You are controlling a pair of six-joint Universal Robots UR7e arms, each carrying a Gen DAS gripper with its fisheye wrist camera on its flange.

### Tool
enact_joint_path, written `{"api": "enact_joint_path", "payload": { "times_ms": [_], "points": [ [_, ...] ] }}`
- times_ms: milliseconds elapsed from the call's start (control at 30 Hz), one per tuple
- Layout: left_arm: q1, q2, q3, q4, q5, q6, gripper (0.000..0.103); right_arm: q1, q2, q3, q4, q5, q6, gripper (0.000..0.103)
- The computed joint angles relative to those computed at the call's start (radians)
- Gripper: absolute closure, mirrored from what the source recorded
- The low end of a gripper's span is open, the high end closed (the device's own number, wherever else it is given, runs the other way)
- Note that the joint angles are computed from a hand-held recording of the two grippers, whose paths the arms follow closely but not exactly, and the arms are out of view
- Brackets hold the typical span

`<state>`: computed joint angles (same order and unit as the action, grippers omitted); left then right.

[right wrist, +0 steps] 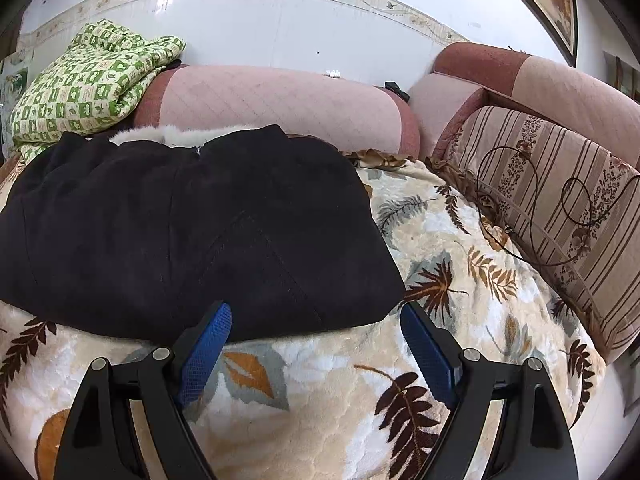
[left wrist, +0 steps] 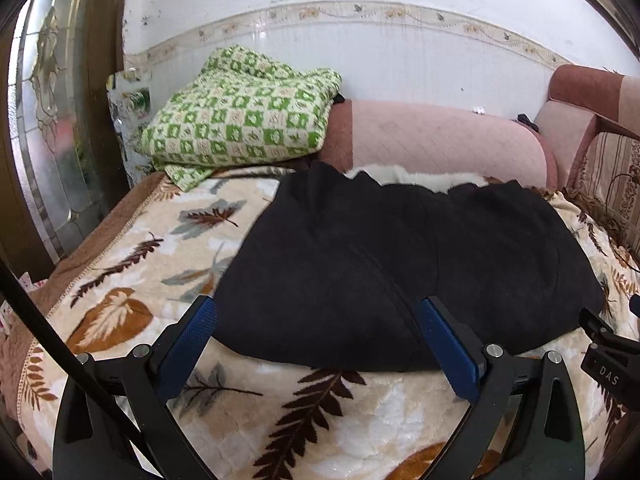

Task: Fold large clothes

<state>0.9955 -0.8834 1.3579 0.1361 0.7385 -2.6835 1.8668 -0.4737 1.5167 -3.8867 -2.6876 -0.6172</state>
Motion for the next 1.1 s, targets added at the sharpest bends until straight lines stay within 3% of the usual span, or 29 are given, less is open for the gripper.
{"api": "enact_joint_path", "payload": {
  "times_ms": [333, 700, 1100],
  "points": [
    [-0.021, -0.047, 0.089, -0.142, 0.004, 0.123, 0.003, 0.000, 0.001, 0.000, -0.019, 0.010, -0.015, 0.014],
    [-0.006, 0.015, -0.001, 0.003, -0.017, 0.047, 0.003, -0.005, -0.014, 0.019, 0.022, 0.017, 0.038, 0.013],
    [0.013, 0.073, -0.089, 0.166, -0.011, -0.058, 0.003, 0.000, 0.000, 0.010, 0.008, 0.026, 0.001, 0.013]
  ]
}}
